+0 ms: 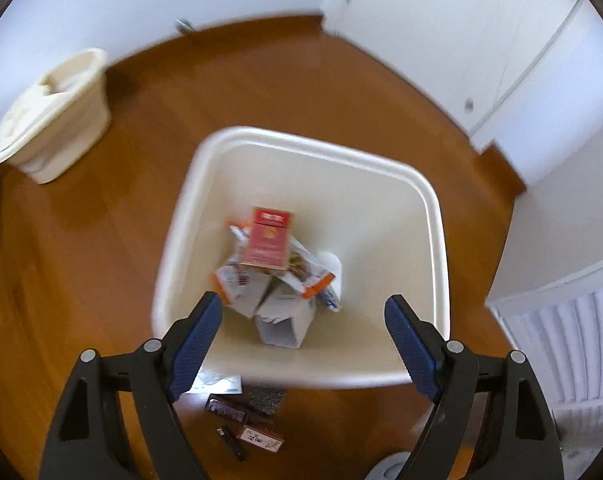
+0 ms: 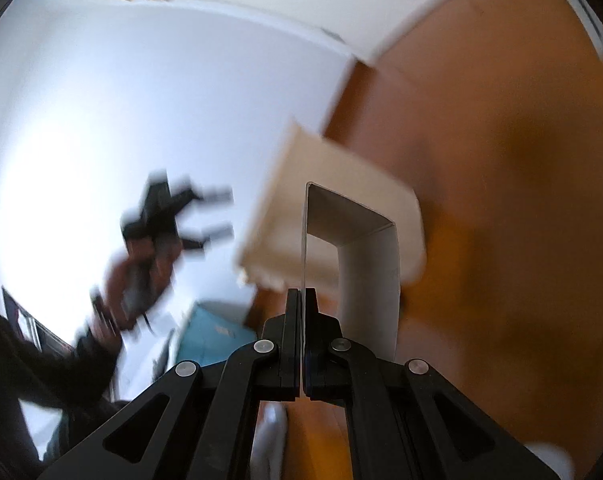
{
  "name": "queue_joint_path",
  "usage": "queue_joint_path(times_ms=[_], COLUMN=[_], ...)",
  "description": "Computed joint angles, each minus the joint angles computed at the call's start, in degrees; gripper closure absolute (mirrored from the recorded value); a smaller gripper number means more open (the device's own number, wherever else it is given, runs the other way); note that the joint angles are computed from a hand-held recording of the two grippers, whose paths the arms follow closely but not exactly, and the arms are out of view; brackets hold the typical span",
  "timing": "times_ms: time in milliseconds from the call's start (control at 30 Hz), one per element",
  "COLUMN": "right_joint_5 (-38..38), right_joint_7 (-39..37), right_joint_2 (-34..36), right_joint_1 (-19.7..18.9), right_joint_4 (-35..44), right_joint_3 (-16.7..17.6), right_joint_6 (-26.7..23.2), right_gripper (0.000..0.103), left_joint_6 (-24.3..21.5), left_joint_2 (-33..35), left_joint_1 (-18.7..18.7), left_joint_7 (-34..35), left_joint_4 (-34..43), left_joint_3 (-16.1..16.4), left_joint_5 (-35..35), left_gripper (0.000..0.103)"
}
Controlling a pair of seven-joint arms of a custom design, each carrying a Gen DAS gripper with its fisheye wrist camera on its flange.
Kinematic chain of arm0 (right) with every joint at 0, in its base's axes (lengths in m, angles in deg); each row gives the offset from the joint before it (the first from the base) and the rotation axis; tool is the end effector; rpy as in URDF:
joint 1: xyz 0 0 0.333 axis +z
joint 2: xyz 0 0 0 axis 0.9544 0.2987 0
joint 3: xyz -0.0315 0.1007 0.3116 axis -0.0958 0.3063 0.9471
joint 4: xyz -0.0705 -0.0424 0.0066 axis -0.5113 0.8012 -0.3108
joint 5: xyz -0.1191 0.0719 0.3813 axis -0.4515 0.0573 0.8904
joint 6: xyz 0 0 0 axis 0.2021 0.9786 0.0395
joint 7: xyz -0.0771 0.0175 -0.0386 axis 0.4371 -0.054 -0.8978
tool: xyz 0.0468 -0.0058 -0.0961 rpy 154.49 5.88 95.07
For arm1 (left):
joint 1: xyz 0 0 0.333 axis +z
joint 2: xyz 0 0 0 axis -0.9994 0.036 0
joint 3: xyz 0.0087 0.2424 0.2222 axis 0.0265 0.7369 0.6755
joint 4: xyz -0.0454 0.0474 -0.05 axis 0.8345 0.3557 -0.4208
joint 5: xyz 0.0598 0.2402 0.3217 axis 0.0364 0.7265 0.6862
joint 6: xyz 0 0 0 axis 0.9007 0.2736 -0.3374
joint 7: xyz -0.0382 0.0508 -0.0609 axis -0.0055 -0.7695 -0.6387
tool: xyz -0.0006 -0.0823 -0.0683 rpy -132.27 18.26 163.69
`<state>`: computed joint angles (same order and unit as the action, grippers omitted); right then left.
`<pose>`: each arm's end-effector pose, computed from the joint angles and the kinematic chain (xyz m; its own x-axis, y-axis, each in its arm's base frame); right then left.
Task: Collect trash
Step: 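Drop the brown cardboard box into the bin with the right tool, then grasp the clear cotton-swab bag with the left tool while the right grasps the steel wool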
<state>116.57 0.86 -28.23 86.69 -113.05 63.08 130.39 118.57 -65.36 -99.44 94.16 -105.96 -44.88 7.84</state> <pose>0.3575 0.0002 0.6740 0.2360 -0.3786 -0.8949 -0.7818 0.4730 -0.4063 0.4587 -0.1990 0.7168 0.1886 -0.9568 0.2213 -0.8761 -0.2657 -0.4022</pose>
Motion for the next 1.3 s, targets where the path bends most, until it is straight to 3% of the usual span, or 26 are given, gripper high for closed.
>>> queue_joint_path(times_ms=[133, 267, 367, 400, 600, 700, 900, 1000, 1133, 1167, 1233, 1267, 1300], right_joint_5=[1.3, -0.4, -9.2, -12.4, -27.0, -32.6, -40.6, -41.5, -37.7, -36.5, -31.8, -29.3, -26.9], right_joint_7=[-7.2, -8.6, -2.9, -1.0, 11.5, 12.9, 13.6, 13.7, 12.6, 11.4, 8.9, 8.0, 7.4], right_joint_2=[7.8, 20.7, 33.9, 37.6, 61.9, 67.2, 73.5, 68.4, 55.6, 51.7, 44.0, 41.0, 37.9], right_joint_1=[2.9, 4.7, 3.5, 1.9, 0.9, 1.5, 2.3, 2.2, 0.9, 0.6, 0.5, 0.7, 1.2], right_joint_4=[12.1, 26.9, 41.3, 45.9, 74.2, 81.6, 92.0, 83.6, 66.0, 61.4, 52.0, 48.2, 44.4], right_joint_3=[-0.4, 1.6, 4.6, 6.3, 11.8, 14.4, 18.2, 18.3, 17.5, 17.2, 16.7, 16.4, 16.2], right_joint_6=[2.0, 2.0, -5.4, -9.0, -32.7, -37.3, -45.0, -41.0, -25.6, -21.1, -12.3, -8.6, -4.3], right_gripper=[0.102, 0.102, 0.102, 0.102, 0.102, 0.102, 0.100, 0.098, 0.095, 0.085, 0.047, 0.013, 0.000], left_joint_6=[1.6, -3.1, -4.3, -4.6, -4.0, -3.2, -5.8, -6.2, -4.7, -3.9, -0.3, 1.5, 3.8], left_joint_2=[-12.3, -18.1, -20.3, -20.7, -21.4, -22.4, -24.4, -23.8, -20.6, -19.0, -15.7, -14.5, -13.3], left_joint_1=[1.2, 1.5, 0.8, 0.7, 0.6, 0.8, 0.5, 0.1, -0.2, -0.2, -0.8, -1.1, -1.7], left_joint_7=[-7.2, -12.9, -15.0, -14.9, -13.1, -12.6, -12.3, -10.0, -5.1, -3.3, 2.4, 5.3, 8.7], left_joint_4=[-13.2, -19.7, -23.4, -23.5, -23.5, -26.3, -31.2, -33.7, -35.9, -35.8, -35.4, -35.2, -35.0], left_joint_3=[-0.7, 0.7, 2.6, 2.7, 2.8, 3.2, 3.9, 4.6, 5.7, 5.5, 4.3, 3.4, 2.3], left_joint_5=[2.7, 1.7, -1.6, -1.6, -0.1, 0.2, -1.1, -1.3, -2.2, -1.5, 1.5, 3.6, 6.1], left_gripper=[0.020, 0.020, 0.020, 0.020, 0.020, 0.020, 0.020, 0.020, 0.020, 0.020, 0.020, 0.020, 0.020])
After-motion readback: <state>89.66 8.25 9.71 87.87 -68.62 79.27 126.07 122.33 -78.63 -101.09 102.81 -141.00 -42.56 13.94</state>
